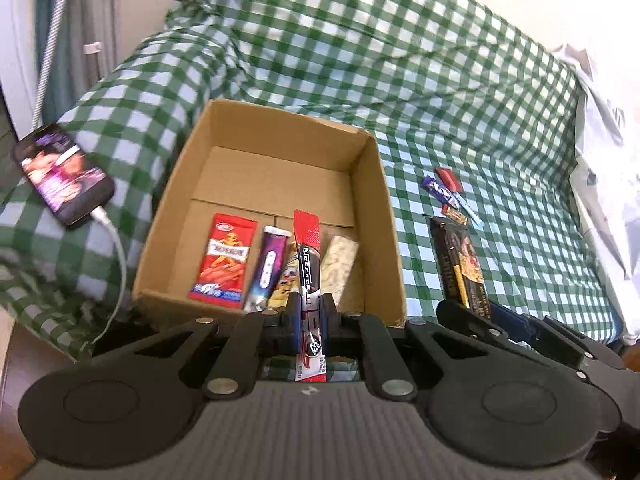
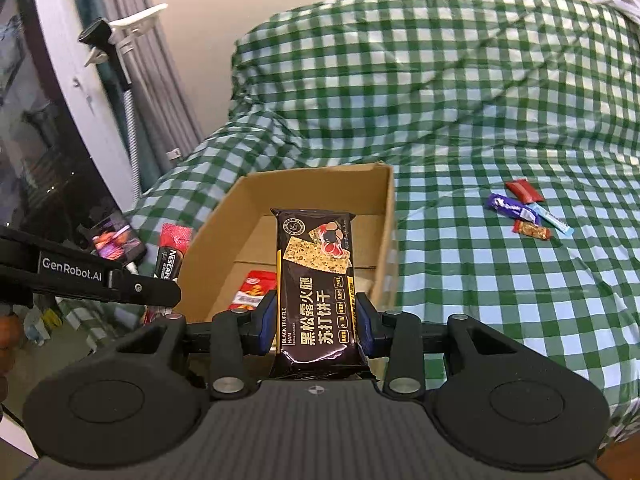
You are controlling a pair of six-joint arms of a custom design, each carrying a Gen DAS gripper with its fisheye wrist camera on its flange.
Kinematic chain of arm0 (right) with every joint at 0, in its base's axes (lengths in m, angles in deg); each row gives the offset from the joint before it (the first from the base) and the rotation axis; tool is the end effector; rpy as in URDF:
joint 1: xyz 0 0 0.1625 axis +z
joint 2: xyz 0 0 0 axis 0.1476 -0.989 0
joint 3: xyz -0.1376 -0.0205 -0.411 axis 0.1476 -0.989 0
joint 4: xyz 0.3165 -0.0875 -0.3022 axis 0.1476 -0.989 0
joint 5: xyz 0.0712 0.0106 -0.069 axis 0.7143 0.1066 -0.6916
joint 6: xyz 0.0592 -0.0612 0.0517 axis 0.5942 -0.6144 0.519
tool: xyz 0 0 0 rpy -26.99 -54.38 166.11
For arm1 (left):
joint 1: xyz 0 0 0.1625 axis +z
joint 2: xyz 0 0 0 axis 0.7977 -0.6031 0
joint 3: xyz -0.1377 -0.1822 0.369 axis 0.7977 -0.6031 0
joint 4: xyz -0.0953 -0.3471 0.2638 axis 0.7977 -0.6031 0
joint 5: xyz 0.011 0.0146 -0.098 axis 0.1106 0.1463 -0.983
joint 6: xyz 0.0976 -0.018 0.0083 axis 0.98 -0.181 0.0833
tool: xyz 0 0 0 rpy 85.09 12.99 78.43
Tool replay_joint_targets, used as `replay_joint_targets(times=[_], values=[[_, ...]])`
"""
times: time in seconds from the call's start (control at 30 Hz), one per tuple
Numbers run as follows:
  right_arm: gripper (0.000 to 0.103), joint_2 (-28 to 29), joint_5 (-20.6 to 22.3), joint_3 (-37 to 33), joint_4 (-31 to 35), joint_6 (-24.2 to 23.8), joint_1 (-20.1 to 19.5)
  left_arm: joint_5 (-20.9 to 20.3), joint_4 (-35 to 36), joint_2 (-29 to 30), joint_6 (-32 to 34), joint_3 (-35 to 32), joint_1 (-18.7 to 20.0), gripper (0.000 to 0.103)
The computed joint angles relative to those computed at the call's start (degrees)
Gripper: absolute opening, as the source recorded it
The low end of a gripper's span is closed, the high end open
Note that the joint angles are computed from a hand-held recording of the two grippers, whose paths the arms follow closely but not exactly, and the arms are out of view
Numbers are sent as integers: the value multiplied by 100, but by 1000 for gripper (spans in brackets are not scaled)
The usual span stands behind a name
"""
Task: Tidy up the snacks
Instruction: 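Carry the Nescafé stick and cracker pack over the box with both tools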
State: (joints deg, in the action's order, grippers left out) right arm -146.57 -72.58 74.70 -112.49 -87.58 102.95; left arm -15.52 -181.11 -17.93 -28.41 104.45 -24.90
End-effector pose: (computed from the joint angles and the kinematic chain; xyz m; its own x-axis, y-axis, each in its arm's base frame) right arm 0.2390 -0.3744 0.2187 -0.8477 -0.1573 0.5067 -0.4892 0.6013 -0.6318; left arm -0.3262 -0.4076 0.1888 -0.8388 0.0370 -0.5431 0.3602 0.7858 -0.5028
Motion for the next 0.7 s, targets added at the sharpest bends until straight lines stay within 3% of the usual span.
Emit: replay_joint_targets(times=[0.27,0.7], values=[[41,215,-414,54,-180,48,474,108,182,-574,-314,407,-158,9],[41,325,-597,-74,-22,28,548,114,86,-715,-297,482,-106,9]])
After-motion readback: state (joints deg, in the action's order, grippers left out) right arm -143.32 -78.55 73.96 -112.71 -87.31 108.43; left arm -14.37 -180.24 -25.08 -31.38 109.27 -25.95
